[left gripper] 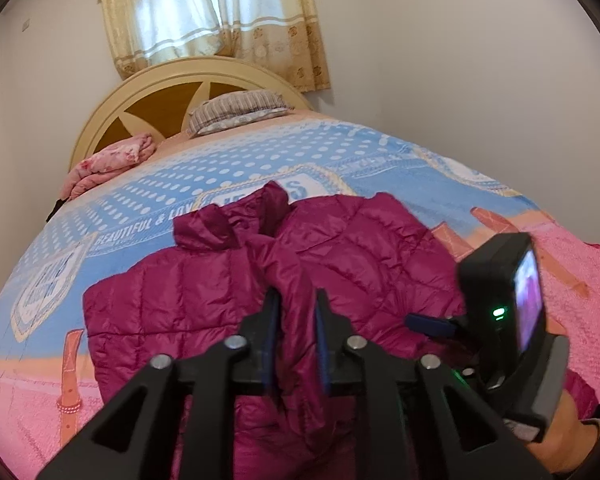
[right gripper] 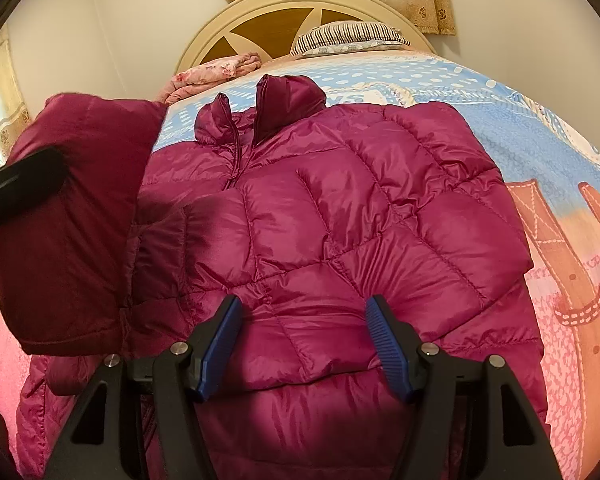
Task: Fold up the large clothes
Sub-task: 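Fold the held sleeve across the jacket body with the left tool, release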
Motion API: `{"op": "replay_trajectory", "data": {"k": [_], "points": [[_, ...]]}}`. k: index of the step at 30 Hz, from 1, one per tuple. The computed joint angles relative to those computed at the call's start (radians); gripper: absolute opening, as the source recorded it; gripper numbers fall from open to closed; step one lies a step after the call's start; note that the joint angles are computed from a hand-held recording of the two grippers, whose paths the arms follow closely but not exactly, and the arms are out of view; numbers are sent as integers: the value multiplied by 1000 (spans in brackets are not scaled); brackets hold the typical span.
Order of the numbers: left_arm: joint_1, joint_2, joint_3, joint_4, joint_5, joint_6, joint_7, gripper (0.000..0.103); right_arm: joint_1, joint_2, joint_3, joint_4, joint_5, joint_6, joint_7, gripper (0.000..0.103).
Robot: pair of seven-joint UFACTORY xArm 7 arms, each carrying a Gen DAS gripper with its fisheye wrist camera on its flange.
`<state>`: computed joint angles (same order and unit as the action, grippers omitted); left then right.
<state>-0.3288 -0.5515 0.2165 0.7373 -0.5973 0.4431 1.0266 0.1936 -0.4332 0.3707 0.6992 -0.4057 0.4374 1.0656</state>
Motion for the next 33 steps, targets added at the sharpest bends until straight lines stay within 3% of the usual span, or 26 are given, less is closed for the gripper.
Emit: {"op": "replay_trajectory", "data": {"k": [1, 2, 4, 8, 10, 12, 15, 19, 21, 24, 27, 31, 32, 33], "points": [[-10, -7, 7, 0, -10, -1, 13, 40, 0, 1, 1, 1, -1, 1, 0, 66], [-12, -20, 9, -5, -15, -6, 18, 61, 0, 1, 1, 1, -1, 2, 1, 66], [-32, -54, 30, -21, -44, -45, 43, 80, 0, 1, 0, 1, -2, 0, 1, 66], [-33, -45, 67, -5, -51, -88, 46, 98, 0, 2, 1, 2, -3, 1, 4, 66], [2, 21, 54, 10, -29, -170, 13, 101, -1, 4, 3, 3, -6, 2, 6, 66], [86, 133, 8, 37, 42, -251, -66, 101, -2, 5, 4, 3, -9, 1, 9, 66], [229, 268, -70, 90, 177, -231, -248, 101, -6, -6, 4, -7, -14, -15, 20, 66], [272, 356, -83, 126, 205, -126, -304, 101, -88, -112, 53, -80, -51, -89, 152, 66], [279, 346, -98, 91, 204, -167, -299, 101, -147, -193, 85, -134, -53, -145, 238, 66], [270, 324, -103, 67, 206, -187, -281, 101, -181, -248, 104, -156, -22, -156, 268, 71], [253, 314, -85, 65, 183, -170, -257, 101, -132, -215, 60, -136, 37, -189, 212, 71], [248, 317, -60, 95, 126, -138, -204, 101, 64, -51, -94, -51, 184, -218, 5, 70], [237, 331, -50, 110, 96, -142, -179, 101, 89, -22, -106, -28, 207, -203, -38, 66], [231, 316, -42, 111, 65, -138, -152, 101, 100, -1, -106, -7, 219, -169, -74, 40]]}}
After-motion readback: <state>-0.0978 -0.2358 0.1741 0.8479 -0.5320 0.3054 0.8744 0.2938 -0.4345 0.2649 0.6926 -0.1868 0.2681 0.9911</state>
